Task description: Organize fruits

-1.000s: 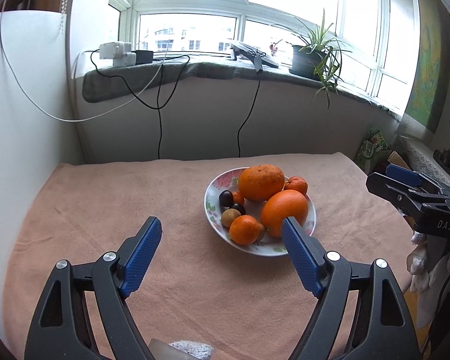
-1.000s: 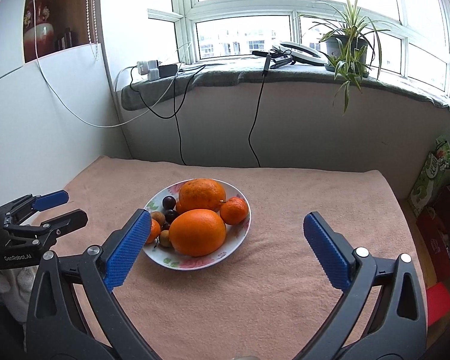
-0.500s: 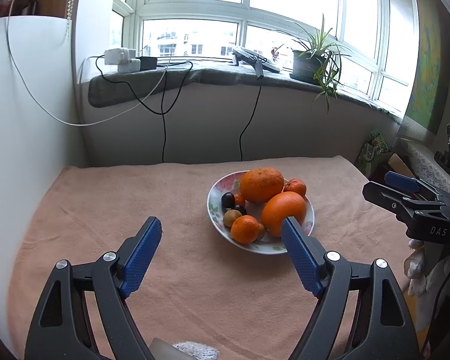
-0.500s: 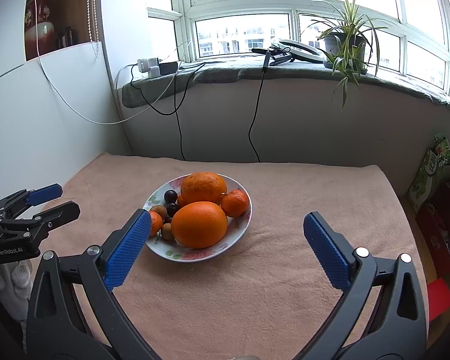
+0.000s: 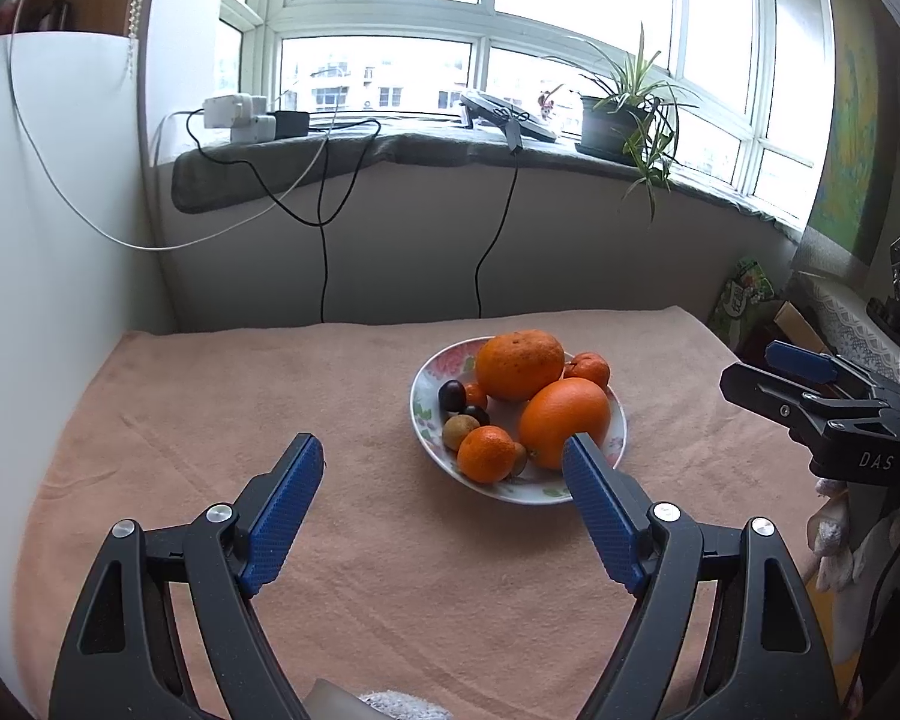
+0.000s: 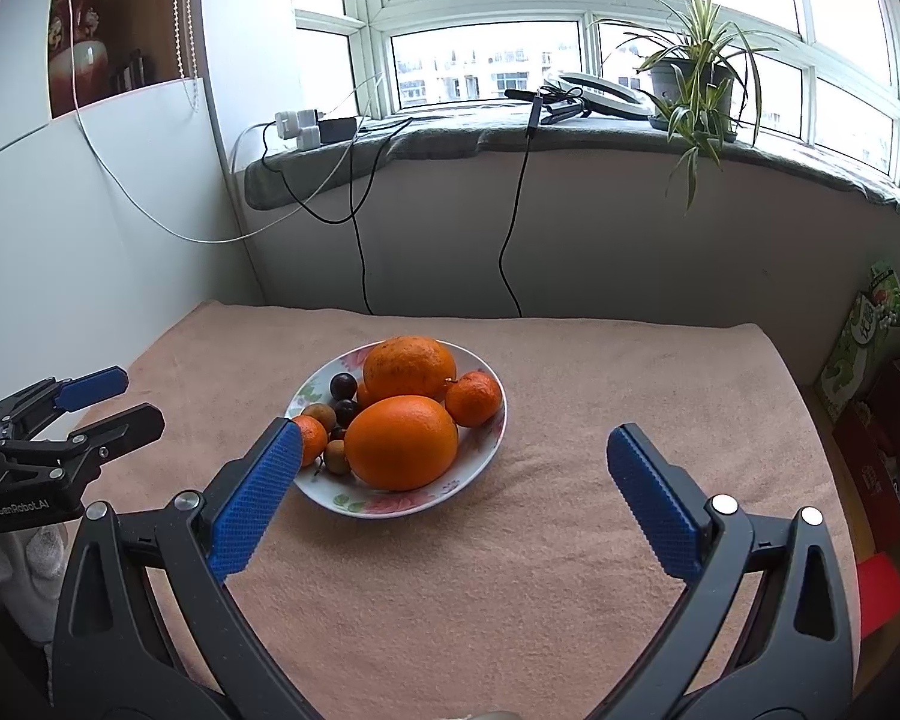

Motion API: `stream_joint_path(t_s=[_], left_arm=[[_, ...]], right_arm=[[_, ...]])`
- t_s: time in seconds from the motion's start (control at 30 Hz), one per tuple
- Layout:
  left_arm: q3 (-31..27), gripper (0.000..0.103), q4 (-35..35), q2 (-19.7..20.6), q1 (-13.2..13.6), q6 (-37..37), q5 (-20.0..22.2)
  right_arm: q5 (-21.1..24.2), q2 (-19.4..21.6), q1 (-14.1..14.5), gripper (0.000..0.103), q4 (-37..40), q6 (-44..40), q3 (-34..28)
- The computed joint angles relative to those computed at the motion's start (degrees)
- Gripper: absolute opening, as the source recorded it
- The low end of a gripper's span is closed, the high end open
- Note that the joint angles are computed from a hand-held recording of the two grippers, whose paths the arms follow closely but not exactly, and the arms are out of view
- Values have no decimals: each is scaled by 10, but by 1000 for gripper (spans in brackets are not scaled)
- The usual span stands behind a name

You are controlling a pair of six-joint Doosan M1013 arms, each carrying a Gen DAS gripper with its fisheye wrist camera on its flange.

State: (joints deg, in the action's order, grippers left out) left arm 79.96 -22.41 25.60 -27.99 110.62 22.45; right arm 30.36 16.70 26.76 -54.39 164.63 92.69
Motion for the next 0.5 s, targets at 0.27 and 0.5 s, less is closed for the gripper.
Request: stream_joint_path(t_s=[0.27, 0.5], left_arm=[[0, 82, -5, 0, 0, 4, 0], [-2, 82, -10, 1, 1, 8, 3]], right_arm=[[0, 0, 0, 103, 2, 0, 0], [1, 2, -1, 103, 11, -10, -1]])
